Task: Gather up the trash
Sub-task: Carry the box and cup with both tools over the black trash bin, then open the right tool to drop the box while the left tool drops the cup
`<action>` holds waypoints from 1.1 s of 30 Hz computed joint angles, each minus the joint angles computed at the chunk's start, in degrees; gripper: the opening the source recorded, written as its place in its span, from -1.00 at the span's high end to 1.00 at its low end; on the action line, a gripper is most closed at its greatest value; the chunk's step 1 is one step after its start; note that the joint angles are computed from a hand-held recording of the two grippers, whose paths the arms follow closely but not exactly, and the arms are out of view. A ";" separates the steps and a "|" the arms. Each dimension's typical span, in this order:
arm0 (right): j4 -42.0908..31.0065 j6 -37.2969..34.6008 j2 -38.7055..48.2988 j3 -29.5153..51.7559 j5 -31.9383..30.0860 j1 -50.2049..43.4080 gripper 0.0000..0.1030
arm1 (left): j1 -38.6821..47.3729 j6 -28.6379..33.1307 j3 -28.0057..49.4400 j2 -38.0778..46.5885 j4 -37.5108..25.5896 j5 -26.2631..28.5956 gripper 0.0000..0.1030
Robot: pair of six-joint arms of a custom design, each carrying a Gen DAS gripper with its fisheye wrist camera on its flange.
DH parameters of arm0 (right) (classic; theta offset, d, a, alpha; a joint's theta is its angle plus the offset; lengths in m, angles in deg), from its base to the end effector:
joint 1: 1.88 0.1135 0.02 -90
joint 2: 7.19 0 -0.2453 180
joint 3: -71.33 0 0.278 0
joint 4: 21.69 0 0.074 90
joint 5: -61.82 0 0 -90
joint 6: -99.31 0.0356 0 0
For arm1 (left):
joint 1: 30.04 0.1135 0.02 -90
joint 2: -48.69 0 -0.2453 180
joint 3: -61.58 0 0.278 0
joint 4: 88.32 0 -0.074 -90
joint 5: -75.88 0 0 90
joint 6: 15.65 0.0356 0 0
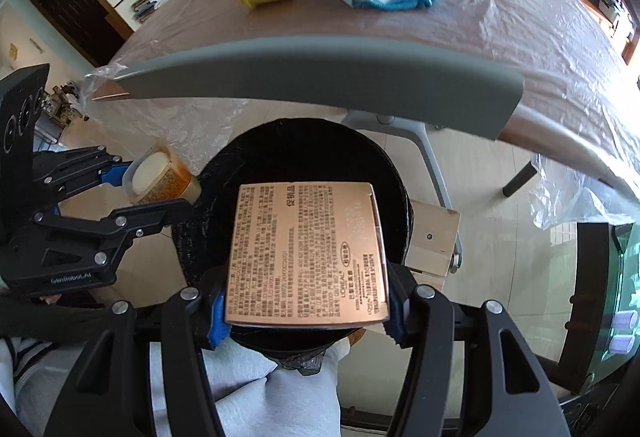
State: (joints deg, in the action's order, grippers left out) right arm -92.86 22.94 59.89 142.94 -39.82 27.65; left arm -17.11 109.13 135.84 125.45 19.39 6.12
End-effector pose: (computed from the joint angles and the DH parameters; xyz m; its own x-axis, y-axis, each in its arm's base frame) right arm 0.2094 0.1269 0.2614 -0.9064 -0.2482 -0.3417 -0.3486 0.8965 0.2734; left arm 0.2656 0.0484 0.2365 -0.8418 0.3559 -0.4059 0.4367 0.8909 -0.1245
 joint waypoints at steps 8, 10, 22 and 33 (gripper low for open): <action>2.59 5.44 3.76 -0.30 3.14 1.75 -0.10 | -1.95 -6.52 -2.68 1.00 4.78 -2.54 0.08; 2.41 6.03 4.45 0.50 3.71 3.26 -0.10 | -2.55 -7.96 -3.62 0.67 6.19 -3.41 0.08; 2.77 7.73 7.08 2.07 6.40 5.04 -0.10 | -5.11 -14.12 -4.71 1.11 10.25 -6.90 0.08; 2.78 7.65 10.09 3.36 7.01 6.21 -0.10 | -5.29 -14.66 -4.52 2.31 10.16 -7.31 0.08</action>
State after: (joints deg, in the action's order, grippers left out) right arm -90.08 30.58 69.98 146.29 -32.81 33.86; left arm -22.40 94.46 131.32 127.76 29.54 -1.19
